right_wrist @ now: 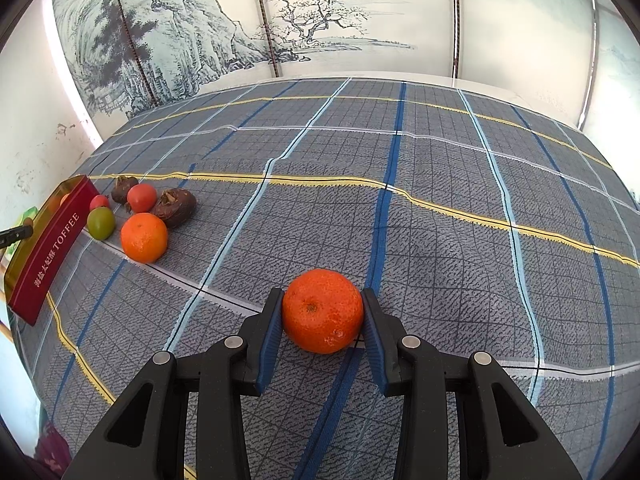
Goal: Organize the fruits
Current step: 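Lower the longans into the tin and open the left gripper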
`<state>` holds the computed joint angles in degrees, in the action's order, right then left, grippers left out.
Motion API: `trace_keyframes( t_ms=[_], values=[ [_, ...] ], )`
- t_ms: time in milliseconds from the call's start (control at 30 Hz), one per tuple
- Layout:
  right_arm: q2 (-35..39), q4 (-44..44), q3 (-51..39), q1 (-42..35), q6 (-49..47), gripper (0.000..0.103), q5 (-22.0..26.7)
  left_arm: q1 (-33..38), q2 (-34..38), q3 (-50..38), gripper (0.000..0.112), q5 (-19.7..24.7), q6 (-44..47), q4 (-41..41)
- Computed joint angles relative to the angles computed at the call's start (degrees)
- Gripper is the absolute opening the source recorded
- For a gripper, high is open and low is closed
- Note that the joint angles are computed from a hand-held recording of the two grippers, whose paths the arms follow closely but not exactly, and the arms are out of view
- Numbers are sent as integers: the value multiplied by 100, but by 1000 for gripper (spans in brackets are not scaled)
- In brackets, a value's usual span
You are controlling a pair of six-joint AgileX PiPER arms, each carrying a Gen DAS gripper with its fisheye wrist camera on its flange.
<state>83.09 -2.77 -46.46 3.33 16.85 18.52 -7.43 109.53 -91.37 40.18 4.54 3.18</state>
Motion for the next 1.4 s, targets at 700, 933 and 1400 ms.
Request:
trace_keyframes(
  t_ms=[700, 933, 1400],
  values=[
    [86, -466, -50, 51, 368, 38, 41, -197, 938, -1378, 35, 640, -135, 718],
    [70, -1098, -98, 221, 970, 39, 207, -208, 928, -1326, 37, 545, -290, 905],
    [88, -1219, -133, 256, 1099, 39, 247, -517, -577, 652, 55, -520, -1260, 1670]
  ],
)
